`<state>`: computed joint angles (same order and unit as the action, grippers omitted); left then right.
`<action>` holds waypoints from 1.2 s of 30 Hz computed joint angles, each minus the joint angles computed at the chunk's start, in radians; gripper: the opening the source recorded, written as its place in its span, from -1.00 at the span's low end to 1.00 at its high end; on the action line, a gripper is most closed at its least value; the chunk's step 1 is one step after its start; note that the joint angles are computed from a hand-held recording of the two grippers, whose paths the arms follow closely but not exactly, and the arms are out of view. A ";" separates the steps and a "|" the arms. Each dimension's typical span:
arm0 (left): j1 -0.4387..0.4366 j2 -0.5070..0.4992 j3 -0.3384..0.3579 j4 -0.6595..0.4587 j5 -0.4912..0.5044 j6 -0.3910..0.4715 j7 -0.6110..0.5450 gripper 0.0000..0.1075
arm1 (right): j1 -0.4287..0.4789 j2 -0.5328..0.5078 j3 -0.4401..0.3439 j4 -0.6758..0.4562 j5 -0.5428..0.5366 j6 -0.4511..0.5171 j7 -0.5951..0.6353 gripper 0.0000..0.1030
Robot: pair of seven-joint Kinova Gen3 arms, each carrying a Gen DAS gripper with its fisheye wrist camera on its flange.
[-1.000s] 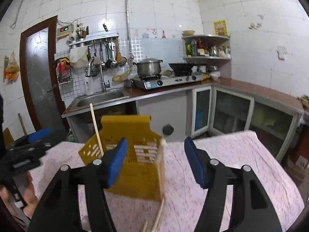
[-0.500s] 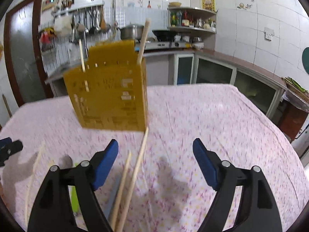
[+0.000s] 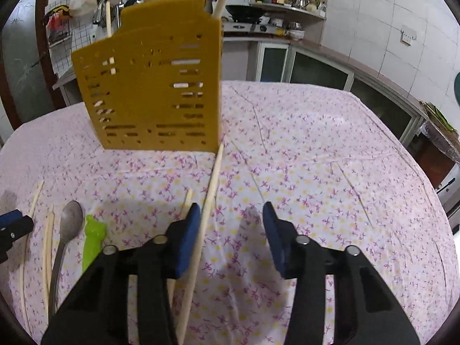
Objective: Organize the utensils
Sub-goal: 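Move both tools back down toward the remaining chopsticks, then close the right tool on a chopstick while the left tool approaches another chopstick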
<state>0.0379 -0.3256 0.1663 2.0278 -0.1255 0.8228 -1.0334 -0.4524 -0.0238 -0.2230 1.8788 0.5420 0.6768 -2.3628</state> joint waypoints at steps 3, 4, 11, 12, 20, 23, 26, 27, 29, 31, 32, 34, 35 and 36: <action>-0.008 0.003 0.028 -0.004 -0.027 0.012 0.025 -0.06 | 0.010 -0.002 0.014 0.000 -0.067 -0.018 0.065 -0.24; -0.010 0.008 0.033 -0.008 -0.032 0.014 0.034 -0.06 | 0.016 0.003 0.018 -0.005 -0.093 -0.021 0.093 -0.24; -0.017 0.040 0.154 -0.013 -0.189 0.049 0.189 -0.07 | 0.004 0.029 0.020 -0.033 -0.118 0.012 0.105 -0.36; -0.011 0.046 0.165 -0.014 -0.214 0.059 0.211 -0.07 | 0.005 0.028 0.024 -0.032 -0.130 0.006 0.103 -0.38; 0.062 0.069 0.171 -0.017 -0.311 0.097 0.313 -0.13 | 0.033 0.018 0.043 -0.021 -0.241 -0.038 0.209 -0.68; 0.085 0.084 0.186 -0.024 -0.350 0.117 0.340 -0.29 | 0.034 0.024 0.038 -0.027 -0.238 -0.031 0.232 -0.69; 0.118 0.108 0.212 -0.041 -0.400 0.159 0.375 -0.43 | 0.031 0.023 0.035 -0.026 -0.225 -0.031 0.220 -0.69; 0.131 0.112 0.206 -0.045 -0.405 0.166 0.379 -0.44 | 0.030 0.021 0.035 -0.024 -0.225 -0.030 0.220 -0.69; 0.151 0.107 0.174 -0.047 -0.388 0.160 0.369 -0.44 | 0.037 0.019 0.040 -0.021 -0.254 -0.038 0.247 -0.69; 0.162 0.096 0.144 -0.043 -0.360 0.144 0.347 -0.44 | 0.042 0.020 0.044 -0.026 -0.274 -0.038 0.270 -0.69; 0.162 0.094 0.132 -0.041 -0.350 0.135 0.332 -0.44 | 0.043 0.021 0.043 -0.028 -0.276 -0.036 0.275 -0.69; 0.162 0.087 0.113 -0.038 -0.326 0.121 0.296 -0.44 | 0.040 0.026 0.040 -0.039 -0.262 -0.018 0.282 -0.69; 0.161 0.083 0.102 -0.035 -0.314 0.111 0.273 -0.44 | 0.038 0.028 0.039 -0.044 -0.260 -0.011 0.288 -0.69; 0.157 0.078 0.089 -0.031 -0.300 0.098 0.252 -0.44 | 0.041 0.030 0.042 -0.049 -0.275 -0.006 0.303 -0.69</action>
